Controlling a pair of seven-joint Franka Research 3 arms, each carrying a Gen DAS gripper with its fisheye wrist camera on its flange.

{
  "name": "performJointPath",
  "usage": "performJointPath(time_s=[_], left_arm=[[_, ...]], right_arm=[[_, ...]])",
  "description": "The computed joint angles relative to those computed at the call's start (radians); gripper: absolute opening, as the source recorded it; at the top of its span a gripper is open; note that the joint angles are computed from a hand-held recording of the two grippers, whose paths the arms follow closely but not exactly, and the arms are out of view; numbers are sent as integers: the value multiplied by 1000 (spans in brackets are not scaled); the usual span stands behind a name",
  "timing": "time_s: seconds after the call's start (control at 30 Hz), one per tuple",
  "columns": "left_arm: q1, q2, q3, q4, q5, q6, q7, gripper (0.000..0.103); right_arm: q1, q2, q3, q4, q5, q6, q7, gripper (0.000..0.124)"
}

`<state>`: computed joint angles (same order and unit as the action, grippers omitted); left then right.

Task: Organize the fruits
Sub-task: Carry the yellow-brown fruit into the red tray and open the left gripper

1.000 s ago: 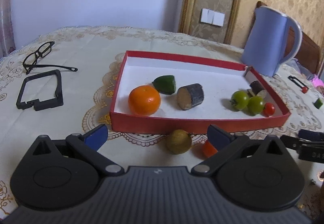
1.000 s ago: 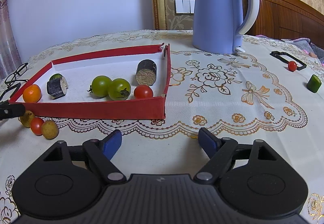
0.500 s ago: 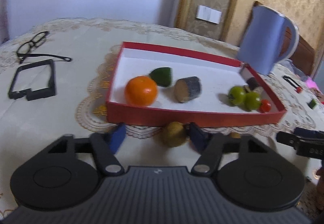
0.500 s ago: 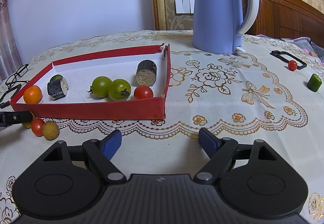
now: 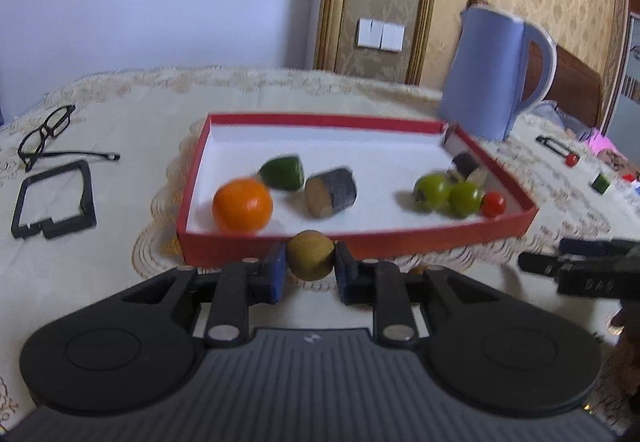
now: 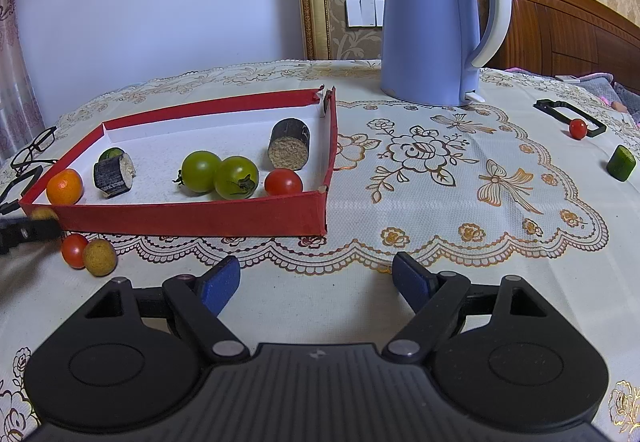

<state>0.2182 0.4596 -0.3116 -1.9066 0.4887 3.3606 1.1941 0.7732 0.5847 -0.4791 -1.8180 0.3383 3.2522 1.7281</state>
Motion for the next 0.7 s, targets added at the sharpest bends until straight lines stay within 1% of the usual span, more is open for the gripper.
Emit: performJointPath(time_s=[0.03, 0.1, 0.17, 0.23, 0.27, 0.33, 0.4, 0.5, 0.57, 0.63, 0.7], left_arm=[[11, 2, -12, 5, 4, 5, -1, 23], [-19, -1, 19, 16, -8, 10, -5, 23], [-10, 8, 7, 35, -6, -2, -9, 23], [13, 20, -23, 52, 0, -17, -7, 23], [6, 23, -17, 59, -4, -20, -4, 23], [-29, 26, 17, 70, -18, -22, 3, 23], [-27, 34, 10, 81, -22, -29, 12, 23], [-40, 50, 15, 108, -32, -51, 32, 23], [-72, 61, 44, 130, -47, -68, 45, 23], [-127, 73, 99, 155, -68, -84, 53, 23], [-144, 89, 115, 182, -84, -106, 65, 23]], right_arm=[[1, 0, 0, 1, 0, 0, 0, 83], [0, 0, 0, 0, 1, 0, 0, 83], [0, 0, 0, 1, 1, 0, 0, 83], [0, 0, 0, 1, 1, 0, -1, 83], [0, 0, 0, 1, 1, 0, -1, 83], [0, 0, 0, 1, 2, 0, -1, 83], [0, 0, 0, 1, 2, 0, -1, 83], [0, 0, 0, 1, 2, 0, -1, 83], [1, 1, 0, 1, 2, 0, -1, 84], [1, 1, -1, 1, 2, 0, -1, 84], [2, 2, -1, 2, 2, -1, -1, 84]])
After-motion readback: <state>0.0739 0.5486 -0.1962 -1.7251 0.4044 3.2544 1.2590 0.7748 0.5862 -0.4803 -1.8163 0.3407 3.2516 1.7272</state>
